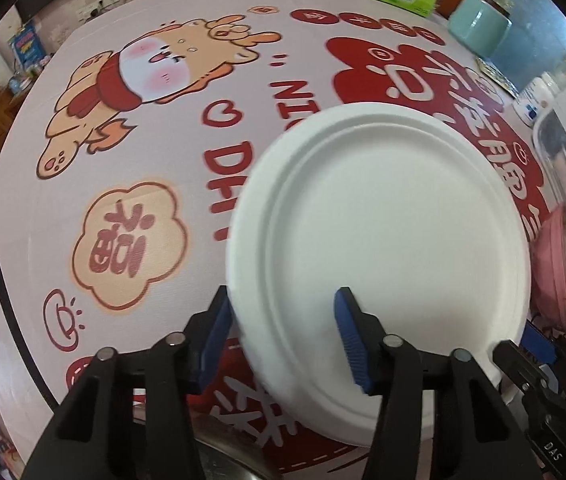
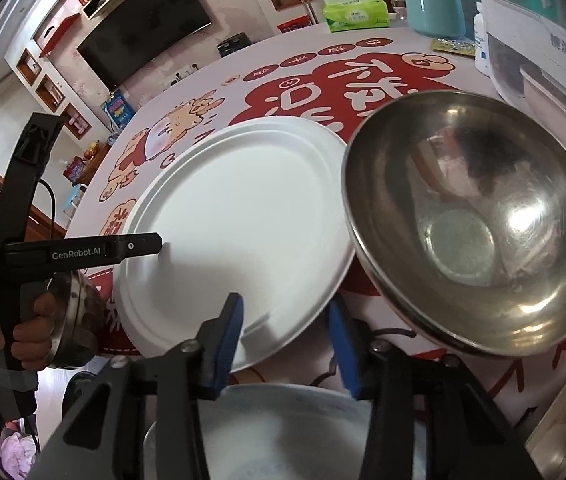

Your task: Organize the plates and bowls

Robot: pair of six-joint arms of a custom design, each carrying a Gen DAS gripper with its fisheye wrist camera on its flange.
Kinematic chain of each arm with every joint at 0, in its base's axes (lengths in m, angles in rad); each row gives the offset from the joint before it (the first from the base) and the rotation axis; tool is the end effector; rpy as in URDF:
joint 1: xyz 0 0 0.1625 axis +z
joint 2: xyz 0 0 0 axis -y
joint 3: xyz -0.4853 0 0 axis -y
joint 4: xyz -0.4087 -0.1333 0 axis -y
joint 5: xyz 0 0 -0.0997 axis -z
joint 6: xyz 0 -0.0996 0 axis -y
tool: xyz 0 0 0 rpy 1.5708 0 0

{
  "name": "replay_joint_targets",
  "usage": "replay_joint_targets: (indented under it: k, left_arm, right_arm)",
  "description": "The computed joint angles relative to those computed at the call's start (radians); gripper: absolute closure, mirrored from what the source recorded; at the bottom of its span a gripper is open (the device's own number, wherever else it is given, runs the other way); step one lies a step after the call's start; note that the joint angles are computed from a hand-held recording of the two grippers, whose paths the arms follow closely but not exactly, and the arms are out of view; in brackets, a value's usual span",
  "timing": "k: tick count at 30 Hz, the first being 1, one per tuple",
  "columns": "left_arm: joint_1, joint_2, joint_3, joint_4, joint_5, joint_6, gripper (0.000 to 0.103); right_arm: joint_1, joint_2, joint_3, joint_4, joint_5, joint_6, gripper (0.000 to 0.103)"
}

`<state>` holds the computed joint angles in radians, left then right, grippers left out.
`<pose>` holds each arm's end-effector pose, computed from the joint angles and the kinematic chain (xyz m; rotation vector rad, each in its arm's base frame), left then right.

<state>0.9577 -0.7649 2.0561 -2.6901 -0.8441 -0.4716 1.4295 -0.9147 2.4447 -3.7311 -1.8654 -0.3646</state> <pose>-0.1524 -0.5633 0.0153 0.2500 2.4068 -0.2962 0.0400 -0.4597 0.1204 0.1655 -2.6101 0.7276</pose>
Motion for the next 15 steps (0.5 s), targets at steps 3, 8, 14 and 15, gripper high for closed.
replay_joint_targets:
  k: [3,8,14,15]
  left_arm:
    - [-0.004,0.004,0.002,-0.003,0.010,-0.004,0.054]
    - [0.002,-0.003,0.011,-0.027,-0.006,0.005,0.059]
    - [0.012,-0.033,0.037,-0.083,-0.039,-0.009,0.063]
    - [0.010,-0.037,0.044,-0.097,-0.039,-0.013,0.063]
  right_arm:
    - [-0.009,-0.003,0.004,-0.009,0.007,0.010,0.070]
    - [-0.024,-0.012,0.011,-0.011,0.037,0.026,0.073]
    - [-0.053,-0.036,0.037,-0.019,0.123,0.055,0.076]
    - [-0.051,-0.037,0.039,-0.027,0.130,0.054,0.076]
